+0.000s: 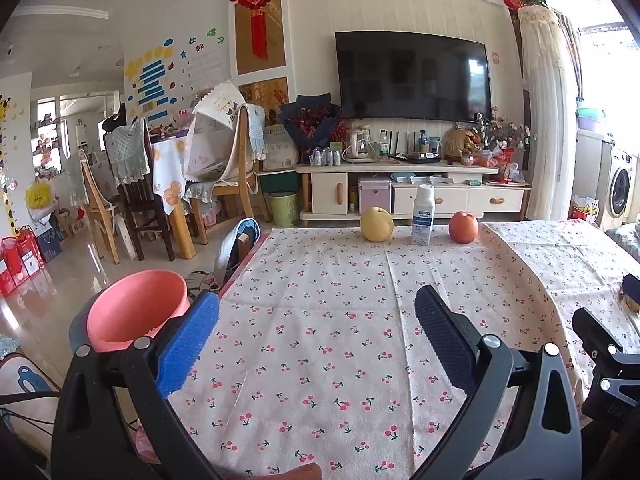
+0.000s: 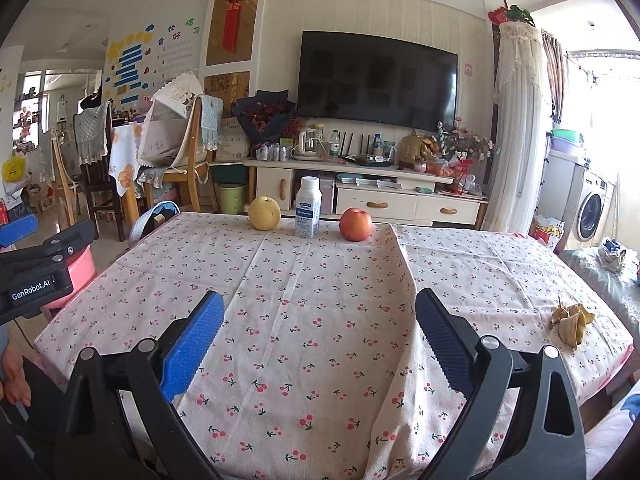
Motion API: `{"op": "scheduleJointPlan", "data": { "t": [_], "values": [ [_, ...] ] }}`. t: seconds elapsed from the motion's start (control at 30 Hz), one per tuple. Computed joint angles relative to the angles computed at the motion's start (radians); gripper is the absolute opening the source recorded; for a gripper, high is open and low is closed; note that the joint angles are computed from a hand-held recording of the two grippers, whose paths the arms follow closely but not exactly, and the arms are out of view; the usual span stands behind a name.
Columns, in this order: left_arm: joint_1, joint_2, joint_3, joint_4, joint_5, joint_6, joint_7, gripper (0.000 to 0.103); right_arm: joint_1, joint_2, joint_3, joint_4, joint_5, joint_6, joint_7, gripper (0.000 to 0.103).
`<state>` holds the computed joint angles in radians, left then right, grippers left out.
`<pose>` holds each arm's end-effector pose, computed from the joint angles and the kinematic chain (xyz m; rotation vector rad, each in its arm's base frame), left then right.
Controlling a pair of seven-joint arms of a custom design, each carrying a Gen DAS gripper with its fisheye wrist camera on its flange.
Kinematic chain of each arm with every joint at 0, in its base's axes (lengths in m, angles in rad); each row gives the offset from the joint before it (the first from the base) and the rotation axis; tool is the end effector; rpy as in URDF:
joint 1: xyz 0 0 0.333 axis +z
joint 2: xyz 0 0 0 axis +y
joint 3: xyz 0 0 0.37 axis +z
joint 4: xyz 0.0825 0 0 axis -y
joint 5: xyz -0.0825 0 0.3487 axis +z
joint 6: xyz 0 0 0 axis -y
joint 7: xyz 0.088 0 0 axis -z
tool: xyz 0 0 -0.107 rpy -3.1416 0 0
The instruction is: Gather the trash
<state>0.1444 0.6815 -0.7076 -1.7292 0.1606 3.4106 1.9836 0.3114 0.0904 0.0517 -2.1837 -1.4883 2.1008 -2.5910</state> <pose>0.6644 -0.2695 0.4676 -0.8772 2.0621 -1.3311 0.5140 0.1436 0.4442 -0.9046 2.1614 -1.4699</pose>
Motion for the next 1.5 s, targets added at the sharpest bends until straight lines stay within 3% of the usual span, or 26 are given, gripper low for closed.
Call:
{"op": "scheduleJointPlan", "data": {
  "t": [0.6, 1.5],
  "values": [
    [0.018, -0.008, -0.009, -0.025, 0.044, 0.029, -0.046, 0.099, 0.009, 0.008, 0.001, 0.004, 0.016, -0.023, 0.000, 0.096],
    [-0.013, -0.004, 0.020, -0.016, 0.066, 0.026, -0.067, 0.099, -0.004, -0.009, 0.001, -0.015, 0.006, -0.015, 0.008, 0.096]
  ]
}}
